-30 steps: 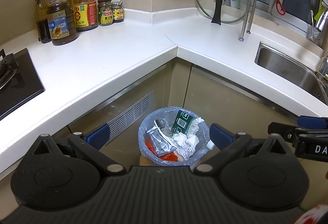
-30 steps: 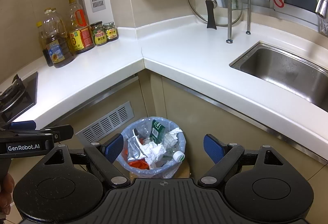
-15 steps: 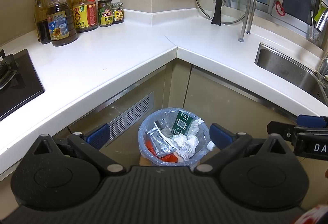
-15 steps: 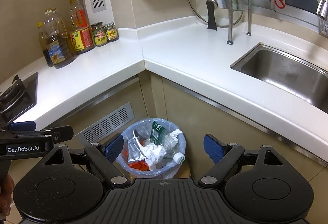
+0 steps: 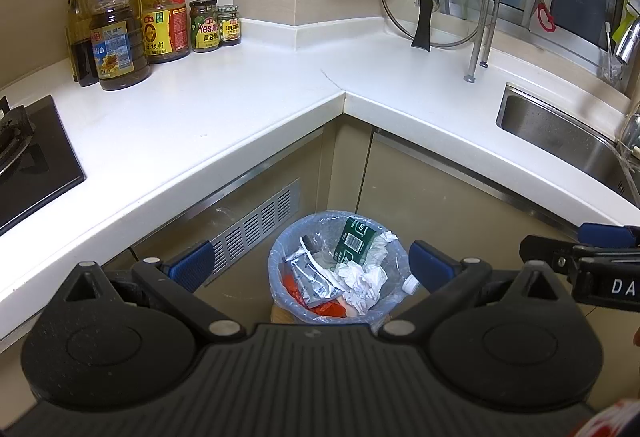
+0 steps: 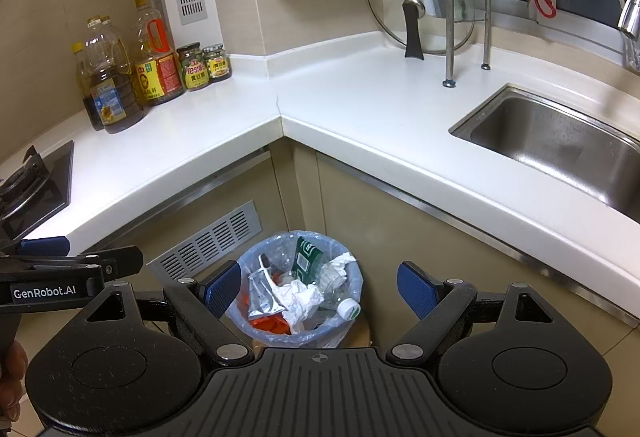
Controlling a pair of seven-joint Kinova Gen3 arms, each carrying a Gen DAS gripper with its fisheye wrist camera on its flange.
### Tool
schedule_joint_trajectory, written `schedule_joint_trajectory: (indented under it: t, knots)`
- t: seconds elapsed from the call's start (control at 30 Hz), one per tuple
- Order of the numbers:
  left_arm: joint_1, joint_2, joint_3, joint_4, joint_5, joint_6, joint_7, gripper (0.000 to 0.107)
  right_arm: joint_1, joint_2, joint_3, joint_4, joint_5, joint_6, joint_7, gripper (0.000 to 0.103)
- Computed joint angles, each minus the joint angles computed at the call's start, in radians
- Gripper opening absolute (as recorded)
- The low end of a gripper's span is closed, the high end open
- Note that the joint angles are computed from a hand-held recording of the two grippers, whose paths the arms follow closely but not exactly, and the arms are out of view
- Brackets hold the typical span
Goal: Collect trash
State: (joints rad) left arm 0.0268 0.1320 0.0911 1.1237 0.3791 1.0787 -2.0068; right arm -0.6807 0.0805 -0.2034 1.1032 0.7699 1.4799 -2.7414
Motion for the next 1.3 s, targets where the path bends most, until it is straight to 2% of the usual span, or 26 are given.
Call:
schedule_joint_trajectory:
  t: [1.3]
  knots:
    - [0.006, 0.000, 0.004, 0.013, 0.005, -0.015, -0.002, 0.103, 0.007, -0.002, 0.001, 0.005, -0.006, -0.008, 0.008, 0.085]
